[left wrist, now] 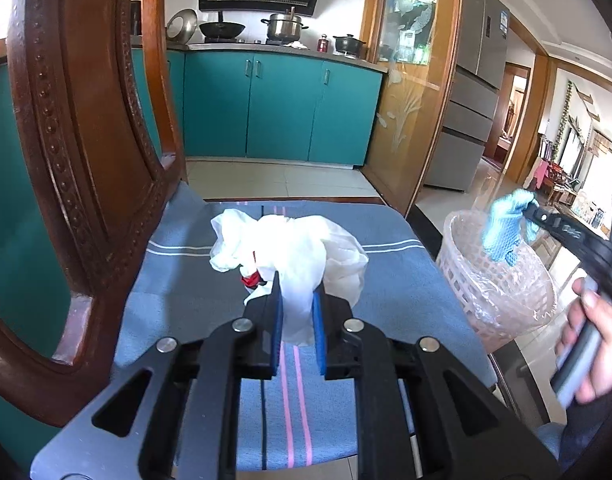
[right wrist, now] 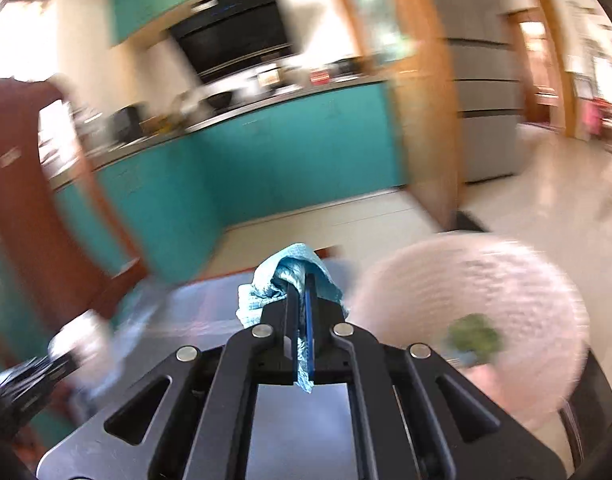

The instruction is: Collect trash

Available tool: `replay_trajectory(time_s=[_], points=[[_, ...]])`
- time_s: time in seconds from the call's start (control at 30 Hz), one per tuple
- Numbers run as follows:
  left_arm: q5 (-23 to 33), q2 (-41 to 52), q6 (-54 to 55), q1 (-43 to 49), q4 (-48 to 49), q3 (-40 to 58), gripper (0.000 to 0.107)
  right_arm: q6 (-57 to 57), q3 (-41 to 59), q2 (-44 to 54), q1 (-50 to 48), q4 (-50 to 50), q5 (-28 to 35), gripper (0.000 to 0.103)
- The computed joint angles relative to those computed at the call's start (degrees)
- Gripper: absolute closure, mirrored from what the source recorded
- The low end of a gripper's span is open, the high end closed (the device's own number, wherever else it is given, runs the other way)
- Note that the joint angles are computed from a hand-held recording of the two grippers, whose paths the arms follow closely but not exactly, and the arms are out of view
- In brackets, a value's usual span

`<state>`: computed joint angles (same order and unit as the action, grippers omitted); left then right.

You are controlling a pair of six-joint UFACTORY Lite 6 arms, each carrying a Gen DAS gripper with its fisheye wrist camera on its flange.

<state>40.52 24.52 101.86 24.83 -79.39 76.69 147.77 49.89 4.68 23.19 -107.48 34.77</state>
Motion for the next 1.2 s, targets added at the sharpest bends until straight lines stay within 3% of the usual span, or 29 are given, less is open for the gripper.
replay_trajectory(time_s=[0.03, 0.07, 0.1, 0.17, 0.3, 0.47, 0.6, 0.63, 0.67, 0.7, 0.73, 0.8, 0.9, 1.0, 1.2], points=[[0.06, -0.16, 0.45, -0.23, -0.17, -0.35, 0.093, 0.15, -0.57, 0.9, -3.97, 1.04, -2.76, 0.058], [0.15, -0.2, 1.06, -0.42, -0.42, -0.69, 0.093, 2.7, -1.93, 0.6, -7.59, -0.21, -6.54, 0.045], [0.55, -0.49, 1.65, -0.88, -0.55, -1.32, 0.093, 7.64, -3.6, -0.15, -9.7, -3.34, -7.93, 0.038], [0.89, -1.19, 3.03, -1.73, -0.99, -2.66, 0.093, 19.13, -9.11, -5.36, -13.31, -8.41, -9.14, 0.034], [0.65, -4.26, 5.15, -6.72, -2.31, -7.19, 0.093, 21.66, -18.55, -16.39, -8.91, -3.92, 4.21, 0.015], [-0.53, -7.27, -1.09, -18.84, -0.59, -7.5, 0.093, 23.09, -26.09, -26.88, -6.88, -1.17, 11.04, 0.014], [-3.86, -5.31, -7.02, -31.02, -0.21, -0.96, 0.089, 22.31, -28.35, -31.03, -9.09, -2.01, 9.87, 0.014], [-4.32, -2.88, -10.11, -33.8, 1.02, 2.61, 0.072, 21.92, -29.02, -32.24, -9.75, -2.14, 9.2, 0.014], [-5.11, -1.09, -12.17, -35.61, 2.12, 4.96, 0.031, 21.25, -29.24, -32.84, -10.28, -2.14, 8.54, 0.014], [-8.14, 0.5, -12.67, -37.85, 1.22, 6.41, 0.014, 20.28, -29.72, -33.72, -9.52, -1.09, 8.76, 0.014], [-11.19, 0.29, -10.78, -38.67, -1.86, 5.46, 0.008, 19.84, -29.9, -34.3, -10.06, -1.17, 7.92, 0.014], [-12.26, -1.37, -6.31, -37.44, -7.33, 2.18, 0.008, 18.52, -29.15, -33.82, -9.06, -0.22, 8.27, 0.014], [-10.88, -4.34, -6.37, -31.31, -6.74, -2.2, 0.008, 17.76, -27.63, -31.78, -9.53, -1.41, 5.89, 0.014], [-7.81, -8.54, -1.67, -21.58, -7.45, -7.49, 0.008, 17.38, -25.48, -28.62, -8.65, -1.87, 4.98, 0.014], [-4.56, -12.13, 7.34, -2.98, -8.89, -13.76, 0.007, 8.39, -13.64, -14.81, 2.16, 3.34, 7.29, 0.014]])
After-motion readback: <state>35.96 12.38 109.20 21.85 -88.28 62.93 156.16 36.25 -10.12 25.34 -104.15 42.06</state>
